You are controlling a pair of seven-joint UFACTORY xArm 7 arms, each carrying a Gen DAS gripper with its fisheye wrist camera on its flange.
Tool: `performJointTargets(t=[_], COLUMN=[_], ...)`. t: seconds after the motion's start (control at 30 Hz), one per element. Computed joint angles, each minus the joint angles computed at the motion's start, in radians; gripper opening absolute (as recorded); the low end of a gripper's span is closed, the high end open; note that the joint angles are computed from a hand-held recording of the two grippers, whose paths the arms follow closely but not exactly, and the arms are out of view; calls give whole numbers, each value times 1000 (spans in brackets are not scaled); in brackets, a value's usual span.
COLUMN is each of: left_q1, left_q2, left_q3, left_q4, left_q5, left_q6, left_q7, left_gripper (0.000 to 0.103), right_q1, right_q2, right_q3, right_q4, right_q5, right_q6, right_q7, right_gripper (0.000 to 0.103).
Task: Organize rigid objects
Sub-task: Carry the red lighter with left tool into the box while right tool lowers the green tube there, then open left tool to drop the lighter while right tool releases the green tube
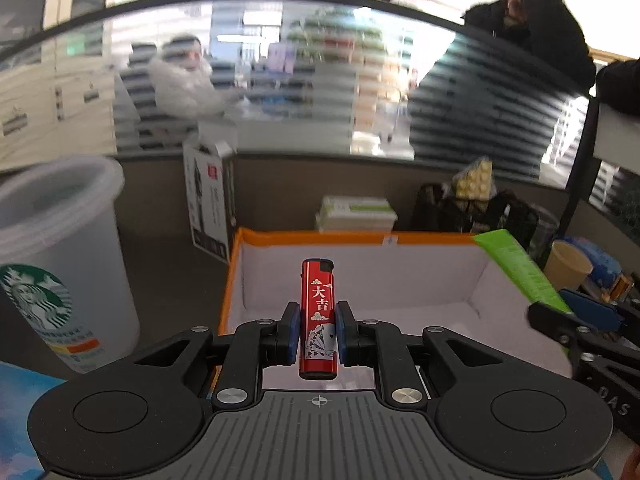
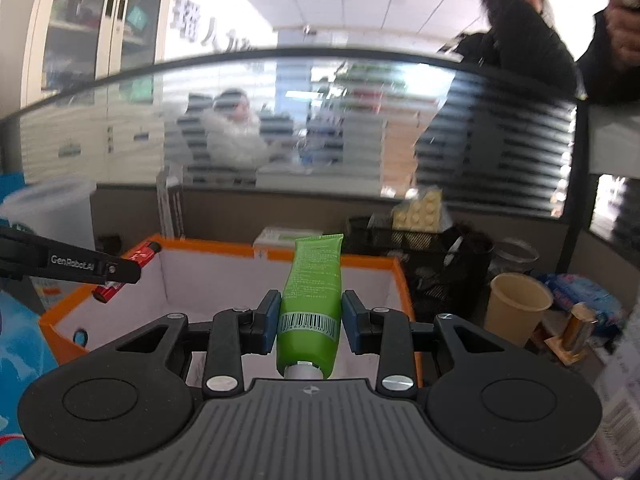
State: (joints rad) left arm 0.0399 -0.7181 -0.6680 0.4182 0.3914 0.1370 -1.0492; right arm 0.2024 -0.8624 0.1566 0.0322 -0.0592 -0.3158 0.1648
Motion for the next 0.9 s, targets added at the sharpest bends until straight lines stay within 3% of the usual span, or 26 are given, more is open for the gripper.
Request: performJointTargets(t=[0.2, 0.33, 0.57, 0.63, 0.67, 0.73, 0.77, 0.83, 0.9], left_q1=[-77, -159, -185, -196, -204, -222, -246, -268, -253], left_q2=[165, 281, 348, 350, 350, 349, 341, 316, 235], left_q3=[92, 185, 207, 218, 224, 241, 261, 280, 247], left_q4=[50, 100, 152, 156, 156, 158, 153, 137, 104], left_q5=[-12, -32, 59, 78, 86, 91, 77, 64, 78], left_q6=[31, 75, 147, 155, 156, 157, 153, 123, 101], left_q7=[79, 139, 94, 80, 78, 84, 102, 123, 106], left_gripper=[16, 16, 19, 21, 26, 35, 47, 60, 73], right_q1=[188, 296, 266, 263, 249, 208, 198, 189, 183], right_q2=[149, 206, 281, 285, 285, 270, 256, 200, 96], right_q3=[-240, -347, -292, -286, -270, -223, -211, -200, -186], right_q4=[103, 186, 246, 248, 249, 237, 230, 202, 158], right_q5=[-63, -27, 45, 72, 80, 90, 92, 99, 100], right_q6=[126, 247, 342, 347, 354, 337, 334, 305, 296], right_q7=[-104, -174, -239, -255, -258, -260, -264, -266, -260], right_gripper=[31, 31, 31, 37, 44, 49, 48, 48, 48])
